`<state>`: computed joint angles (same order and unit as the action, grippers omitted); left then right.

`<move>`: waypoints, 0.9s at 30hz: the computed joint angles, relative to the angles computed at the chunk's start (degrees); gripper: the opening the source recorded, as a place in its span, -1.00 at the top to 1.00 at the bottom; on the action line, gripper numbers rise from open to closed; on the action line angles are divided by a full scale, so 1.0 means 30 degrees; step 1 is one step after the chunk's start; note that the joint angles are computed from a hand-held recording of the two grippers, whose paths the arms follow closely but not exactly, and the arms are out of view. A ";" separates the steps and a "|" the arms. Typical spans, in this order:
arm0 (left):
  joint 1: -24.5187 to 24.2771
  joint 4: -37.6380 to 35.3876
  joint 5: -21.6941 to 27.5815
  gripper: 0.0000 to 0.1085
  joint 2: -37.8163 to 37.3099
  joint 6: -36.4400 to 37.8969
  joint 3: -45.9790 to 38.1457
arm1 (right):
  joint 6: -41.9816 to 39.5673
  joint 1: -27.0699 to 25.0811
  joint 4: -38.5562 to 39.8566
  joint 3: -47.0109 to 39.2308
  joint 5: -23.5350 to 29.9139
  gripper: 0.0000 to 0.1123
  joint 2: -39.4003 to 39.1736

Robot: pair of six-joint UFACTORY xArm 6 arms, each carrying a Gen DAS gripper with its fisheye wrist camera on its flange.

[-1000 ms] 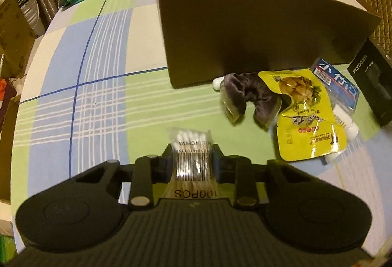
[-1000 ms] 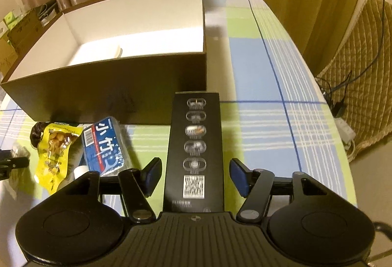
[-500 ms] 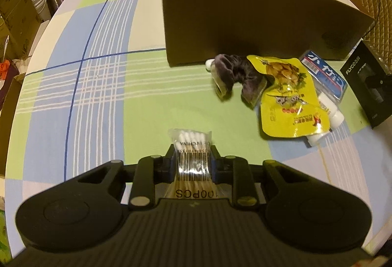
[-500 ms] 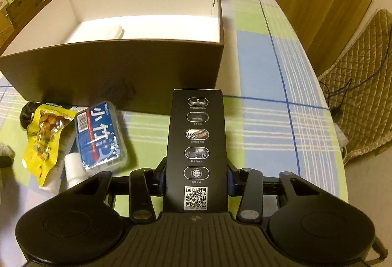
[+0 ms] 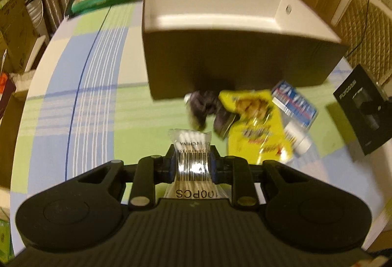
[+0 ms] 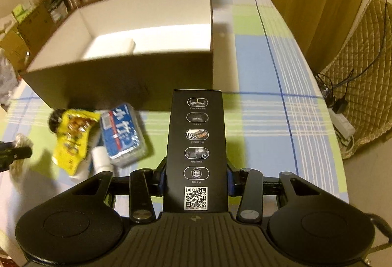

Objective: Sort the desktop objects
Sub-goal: 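Carry both items over the box and lower them inside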

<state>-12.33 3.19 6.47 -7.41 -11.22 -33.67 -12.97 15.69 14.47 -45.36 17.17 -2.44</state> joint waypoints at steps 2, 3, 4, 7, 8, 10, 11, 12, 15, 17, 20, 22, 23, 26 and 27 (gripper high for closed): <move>-0.0126 -0.0706 -0.0178 0.61 -0.0070 0.0574 -0.0295 | -0.0442 0.0028 0.0447 -0.0061 0.0084 0.28 -0.0403; -0.0188 -0.1056 -0.0273 0.61 -0.0078 0.0812 -0.0485 | -0.0918 0.0054 0.1009 -0.0109 0.0112 0.28 -0.0618; -0.0264 -0.1435 -0.0388 0.61 -0.0066 0.1106 -0.0682 | -0.1437 0.0079 0.1636 -0.0196 0.0171 0.28 -0.0813; -0.0307 -0.1487 -0.0438 0.61 0.0170 0.1168 -0.1463 | -0.2656 0.0171 0.3093 -0.0618 0.0379 0.28 -0.1219; -0.0307 -0.1543 -0.0442 0.61 0.0231 0.1232 -0.1701 | -0.2978 0.0222 0.3470 -0.0833 0.0426 0.28 -0.1280; -0.0350 -0.2158 -0.0454 0.61 0.0502 0.1690 -0.2363 | -0.3706 0.0356 0.4336 -0.1408 0.0479 0.28 -0.1241; -0.0375 -0.2518 -0.0416 0.61 0.0643 0.2001 -0.2712 | -0.4154 0.0407 0.4843 -0.1737 0.0533 0.28 -0.1167; -0.0373 -0.2840 -0.0397 0.61 0.0861 0.2310 -0.3152 | -0.4559 0.0469 0.5323 -0.2102 0.0579 0.28 -0.1035; -0.0241 -0.2487 -0.0486 0.61 0.1658 0.2248 -0.4534 | -0.5265 0.0642 0.6112 -0.3477 0.0663 0.28 -0.0349; -0.0124 -0.1907 -0.0469 0.61 0.2324 0.2002 -0.5611 | -0.5334 0.0812 0.6107 -0.4520 0.0375 0.28 0.0389; 0.0081 -0.1540 -0.0235 0.61 0.3360 0.1861 -0.7220 | -0.5306 0.0883 0.6277 -0.6356 0.0350 0.28 0.1756; 0.0206 -0.1343 -0.0009 0.61 0.4066 0.1781 -0.8337 | -0.4561 0.0907 0.5537 -0.7599 0.0306 0.28 0.2736; 0.0260 -0.1321 0.0123 0.61 0.4435 0.1791 -0.8885 | -0.4323 0.0893 0.5263 -0.8053 0.0239 0.28 0.3130; 0.0431 -0.0788 0.0709 0.61 0.5643 0.1582 -1.0562 | -0.3477 0.0810 0.4338 -0.9739 0.0442 0.28 0.4479; 0.0479 -0.0627 0.0970 0.61 0.6066 0.1540 -1.1093 | -0.3039 0.0786 0.3891 -1.0285 0.0527 0.28 0.4955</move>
